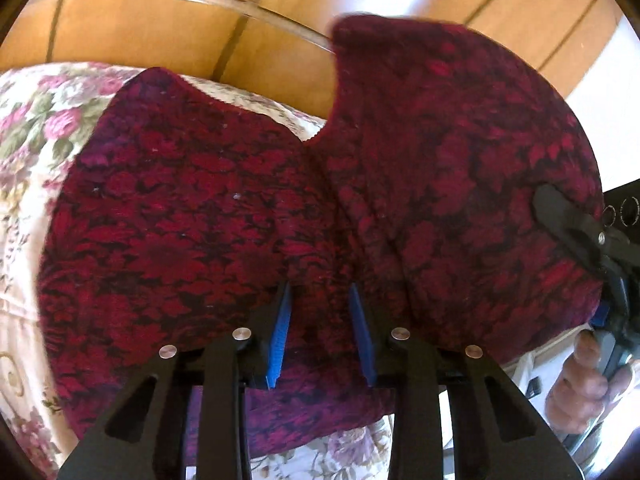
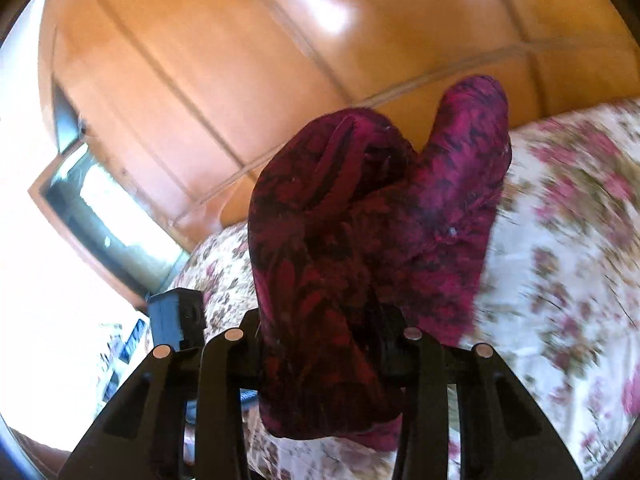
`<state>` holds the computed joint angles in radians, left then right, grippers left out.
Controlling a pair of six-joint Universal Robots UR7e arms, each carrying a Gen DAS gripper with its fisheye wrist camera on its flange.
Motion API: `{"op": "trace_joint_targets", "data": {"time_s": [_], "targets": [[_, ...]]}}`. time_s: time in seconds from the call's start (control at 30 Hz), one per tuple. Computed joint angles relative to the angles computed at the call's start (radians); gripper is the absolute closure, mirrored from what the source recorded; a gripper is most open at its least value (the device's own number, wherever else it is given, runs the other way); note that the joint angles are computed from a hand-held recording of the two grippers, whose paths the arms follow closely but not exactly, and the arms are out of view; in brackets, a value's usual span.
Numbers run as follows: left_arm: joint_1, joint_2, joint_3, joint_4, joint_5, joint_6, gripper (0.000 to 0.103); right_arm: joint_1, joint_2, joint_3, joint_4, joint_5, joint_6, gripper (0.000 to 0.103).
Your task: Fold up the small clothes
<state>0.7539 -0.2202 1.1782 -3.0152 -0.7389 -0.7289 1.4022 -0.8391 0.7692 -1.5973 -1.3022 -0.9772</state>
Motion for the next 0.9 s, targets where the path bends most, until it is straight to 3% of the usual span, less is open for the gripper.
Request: {"op": "trace_joint_targets", "data": {"time_s": [0.23,0.33,0.4,0.5,0.63,0.9], "targets": [[-0.042,-0.143,0.307,-0.248,0.085,-0.088,0.071,0.050,-0.091,0.270,-0.219,-0.097,-0.104,0.066],[-0.057,-0.186,0.423,-0.416,0.093,-0.121,0.054,0.067,-0.132,0.400,-0.334,-0.142,-0.190,0.066],[-0.066,-0.201,0.470,-0.541,0.092,-0.090,0.053,0.075,-0.158,0.481,-0.405,-0.175,-0.258,0.066],[-0.071,-0.217,0.501,-0.667,0.074,-0.021,0.034,0.082,-0.202,0.647,-0.580,-0.242,-0.414,0.066],[-0.063,-0.232,0.459,-0.611,0.066,0.050,0.034,0.075,-0.220,0.765,-0.735,-0.265,-0.551,0.066],[-0.014,-0.221,0.304,-0.326,-0.007,0.109,0.037,0.054,-0.253,0.864,-0.851,-0.220,-0.651,0.066]]}}
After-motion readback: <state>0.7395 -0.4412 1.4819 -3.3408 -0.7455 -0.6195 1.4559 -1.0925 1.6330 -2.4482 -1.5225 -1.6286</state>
